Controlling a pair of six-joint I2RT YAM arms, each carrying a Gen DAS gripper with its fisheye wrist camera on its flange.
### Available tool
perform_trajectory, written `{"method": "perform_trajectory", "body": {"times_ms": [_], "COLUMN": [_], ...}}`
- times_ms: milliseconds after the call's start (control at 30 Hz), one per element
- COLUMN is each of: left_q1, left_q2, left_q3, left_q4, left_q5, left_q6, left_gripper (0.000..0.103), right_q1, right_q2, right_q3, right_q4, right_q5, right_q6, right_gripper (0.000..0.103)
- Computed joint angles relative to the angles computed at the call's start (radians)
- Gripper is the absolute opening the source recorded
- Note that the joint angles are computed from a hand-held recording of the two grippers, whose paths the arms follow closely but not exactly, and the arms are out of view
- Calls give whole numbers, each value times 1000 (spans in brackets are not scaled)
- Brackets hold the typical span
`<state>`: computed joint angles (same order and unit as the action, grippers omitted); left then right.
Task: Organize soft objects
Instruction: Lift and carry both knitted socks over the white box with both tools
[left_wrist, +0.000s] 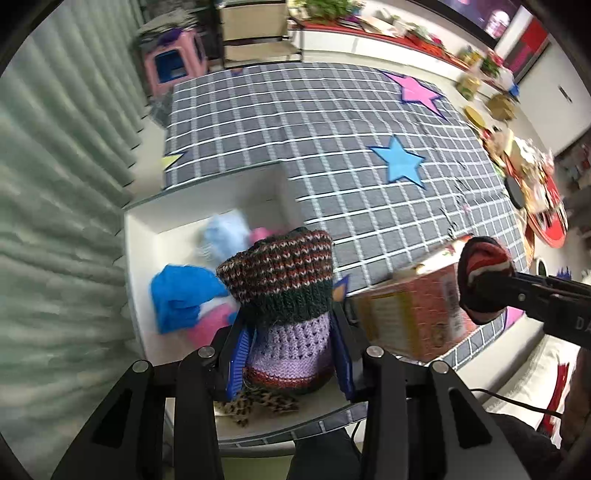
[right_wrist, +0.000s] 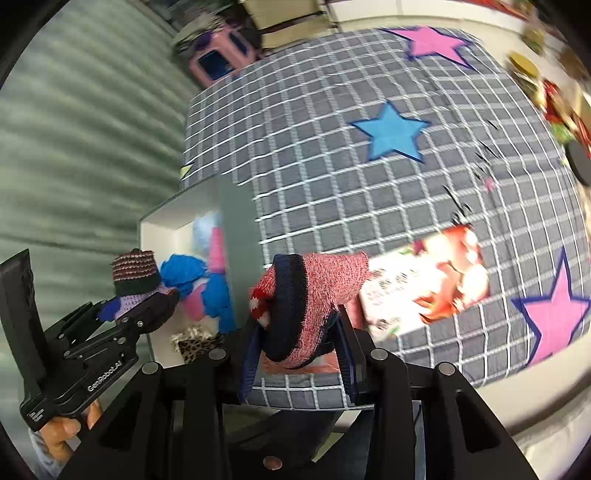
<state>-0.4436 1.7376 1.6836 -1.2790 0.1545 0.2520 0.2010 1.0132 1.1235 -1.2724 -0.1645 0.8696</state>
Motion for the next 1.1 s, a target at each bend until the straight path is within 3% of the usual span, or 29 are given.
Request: {"method": "perform_trajectory", "body": {"times_ms": [400,833,1100], "left_q1": [118,168,184], "left_q2": [-18,-2,8], "left_q3": [-70,-102,-102], "left_q4": [46,70,71], "left_q5": [-8,-18,-20], "left_q6": [-12,-19,-13], "left_gripper": [43,43,43], "right_q1": [204,274,284], "right_q2": [240,459,491], "right_q3": [175,357,379], "right_q4": [45,62,63], "right_q5": [53,34,26], "right_q6": [-50,-128,-133], "right_gripper": [39,39,39]}}
